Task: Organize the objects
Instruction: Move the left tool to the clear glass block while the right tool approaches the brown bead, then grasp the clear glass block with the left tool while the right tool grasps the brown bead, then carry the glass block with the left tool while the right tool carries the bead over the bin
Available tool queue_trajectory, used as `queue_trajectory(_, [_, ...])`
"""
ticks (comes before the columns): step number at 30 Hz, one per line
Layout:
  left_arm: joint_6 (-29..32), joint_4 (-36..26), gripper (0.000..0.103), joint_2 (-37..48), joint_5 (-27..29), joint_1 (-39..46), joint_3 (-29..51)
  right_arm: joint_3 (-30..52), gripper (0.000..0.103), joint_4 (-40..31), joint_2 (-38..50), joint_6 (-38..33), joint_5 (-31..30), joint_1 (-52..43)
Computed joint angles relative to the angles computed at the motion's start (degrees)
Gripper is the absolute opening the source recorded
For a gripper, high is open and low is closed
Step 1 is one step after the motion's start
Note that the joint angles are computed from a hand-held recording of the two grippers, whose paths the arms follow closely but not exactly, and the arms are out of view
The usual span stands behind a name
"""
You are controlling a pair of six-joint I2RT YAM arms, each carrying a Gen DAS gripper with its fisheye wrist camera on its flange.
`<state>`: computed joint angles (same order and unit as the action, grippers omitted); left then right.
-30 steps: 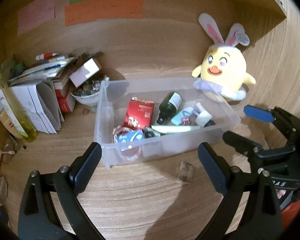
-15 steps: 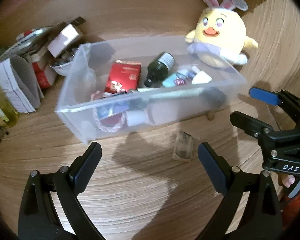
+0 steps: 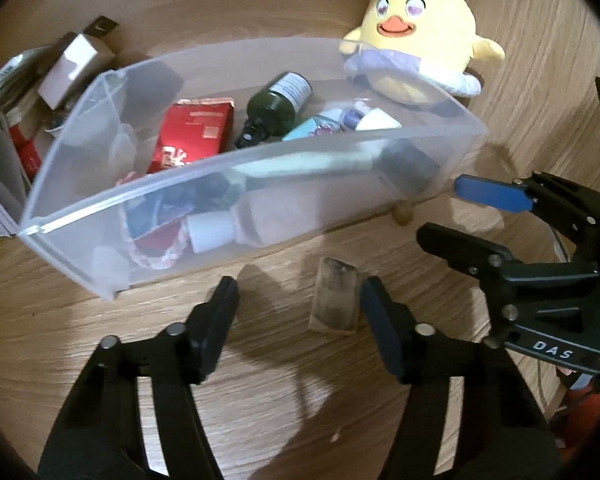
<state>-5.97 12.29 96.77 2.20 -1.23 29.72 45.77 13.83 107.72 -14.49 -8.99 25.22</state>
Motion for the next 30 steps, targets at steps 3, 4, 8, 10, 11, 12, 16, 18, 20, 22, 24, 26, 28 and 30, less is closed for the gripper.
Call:
queue_trajectory(3, [0.4,0.76,0.054,-0.51,-0.12,-0.5,-0.66,1.75,0.044,-1.71,1.58,0.08,0.01,0.26])
queue_trajectory(4, [0.41,1.18,0.052,-0.15,-0.06,-0.7,-0.59,2.34,0.042,-2.27,2.05,0.22,-0.01,0.3])
queue_trajectory(8, [1.17,2.73,0.034,-0.46,0.39,-0.83,-1.54,4.87,0.037,-4.29,4.14,1.21,-0.1,0.51])
queue_trajectory(10, [1.43,3.41,0.025,-0.6,-0.07,-1.03,-2.03,5.78,0.035,-4.78,4.95,1.76,-0.06,0.7])
queue_trajectory(11, [1.65,3.7,0.023,-0.81,-0.65,-1.27,-2.4,6.22,0.031,-4.91,5.34,2.09,0.2,0.94])
queue_trajectory(12, [1.74,3.78,0.023,-1.06,-0.88,-1.36,-2.62,6.55,0.029,-4.99,5.68,2.27,0.66,1.21])
queue_trajectory(16, [1.8,4.31,0.023,-1.47,0.04,-0.57,-3.09,7.06,0.025,-5.28,6.25,3.16,1.06,1.7])
queue_trajectory(18, [1.51,4.56,0.023,-2.1,0.72,0.04,-3.52,7.13,0.025,-5.23,6.49,3.8,1.29,1.99])
queue_trajectory(20, [1.29,5.18,0.023,-3.05,0.75,0.27,-4.25,7.21,0.025,-5.12,6.61,4.47,1.79,2.38])
queue_trajectory(22, [1.28,5.57,0.023,-3.97,0.89,0.35,-4.83,7.23,0.022,-4.95,6.7,4.33,2.19,2.56])
queue_trajectory(24, [1.28,5.93,0.023,-4.72,0.74,0.3,-5.34,7.34,0.014,-4.87,6.76,4.45,2.63,3.17])
queue_trajectory(26, [1.25,6.19,0.023,-5.71,0.38,0.31,-5.99,7.57,0.012,-4.69,6.95,4.51,3.79,4.0])
queue_trajectory(28, [1.24,6.55,0.023,-6.65,0.72,0.7,-6.7,7.59,0.012,-4.78,6.82,4.62,4.2,4.55])
queue_trajectory(30, [1.02,6.87,0.023,-7.65,0.75,1.09,-7.29,7.42,0.012,-4.83,6.58,4.49,4.09,4.76])
